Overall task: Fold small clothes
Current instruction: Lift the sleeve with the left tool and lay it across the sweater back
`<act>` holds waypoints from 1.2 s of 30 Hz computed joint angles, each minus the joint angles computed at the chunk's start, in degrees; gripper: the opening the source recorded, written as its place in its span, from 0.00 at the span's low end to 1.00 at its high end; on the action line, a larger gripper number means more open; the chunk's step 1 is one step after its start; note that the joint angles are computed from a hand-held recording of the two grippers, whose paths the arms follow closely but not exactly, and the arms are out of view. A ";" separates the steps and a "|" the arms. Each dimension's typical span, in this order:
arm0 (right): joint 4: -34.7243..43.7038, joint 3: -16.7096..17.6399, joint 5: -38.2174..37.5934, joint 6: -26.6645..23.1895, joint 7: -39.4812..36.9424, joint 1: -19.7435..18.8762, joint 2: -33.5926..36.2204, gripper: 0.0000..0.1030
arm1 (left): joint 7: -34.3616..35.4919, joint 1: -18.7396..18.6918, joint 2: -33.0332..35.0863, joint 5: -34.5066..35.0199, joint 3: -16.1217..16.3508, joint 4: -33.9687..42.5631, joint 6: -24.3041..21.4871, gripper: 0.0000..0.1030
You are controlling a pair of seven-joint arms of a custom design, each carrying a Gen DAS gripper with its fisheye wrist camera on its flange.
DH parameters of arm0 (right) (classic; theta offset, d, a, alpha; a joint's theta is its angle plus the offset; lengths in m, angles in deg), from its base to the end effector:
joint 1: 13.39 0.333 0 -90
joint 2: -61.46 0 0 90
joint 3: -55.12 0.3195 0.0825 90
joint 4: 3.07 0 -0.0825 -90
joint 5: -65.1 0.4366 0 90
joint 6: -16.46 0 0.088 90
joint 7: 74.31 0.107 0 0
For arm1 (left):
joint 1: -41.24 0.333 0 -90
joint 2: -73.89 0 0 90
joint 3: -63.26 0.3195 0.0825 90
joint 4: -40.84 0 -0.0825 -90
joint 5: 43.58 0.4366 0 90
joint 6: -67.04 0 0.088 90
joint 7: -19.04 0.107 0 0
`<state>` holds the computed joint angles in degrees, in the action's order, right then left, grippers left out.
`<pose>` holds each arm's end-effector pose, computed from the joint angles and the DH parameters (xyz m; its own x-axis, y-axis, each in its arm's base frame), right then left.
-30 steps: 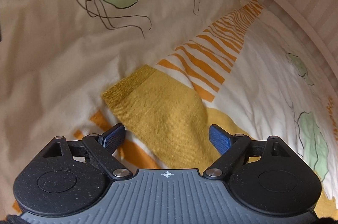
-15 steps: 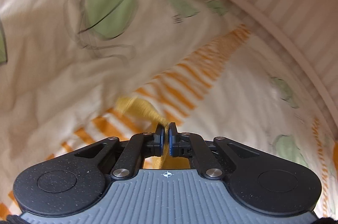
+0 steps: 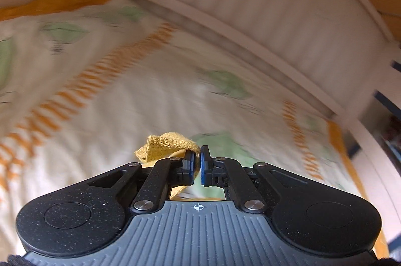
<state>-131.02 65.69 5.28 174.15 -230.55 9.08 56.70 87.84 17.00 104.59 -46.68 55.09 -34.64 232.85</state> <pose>0.4734 0.3513 0.4316 -0.3076 -0.8393 -0.4484 -0.5917 0.5377 -0.6006 0.7039 -0.4056 0.5477 -0.2919 -0.8563 0.4260 -0.6368 -0.1583 -0.7546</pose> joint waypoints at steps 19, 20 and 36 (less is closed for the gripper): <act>-12.53 3.41 -3.41 -2.59 10.50 -4.87 -10.70 1.00 | 5.96 -14.53 23.81 0.34 -4.39 30.02 -16.18 0.06; -12.69 3.51 -3.42 -2.64 10.67 -4.93 -10.78 1.00 | 6.98 -14.63 23.18 0.31 -4.76 28.86 -15.86 0.08; -9.17 2.34 -1.32 -3.49 4.09 -4.79 -7.30 1.00 | 1.33 -14.14 -0.97 14.63 5.85 -11.67 -3.48 0.42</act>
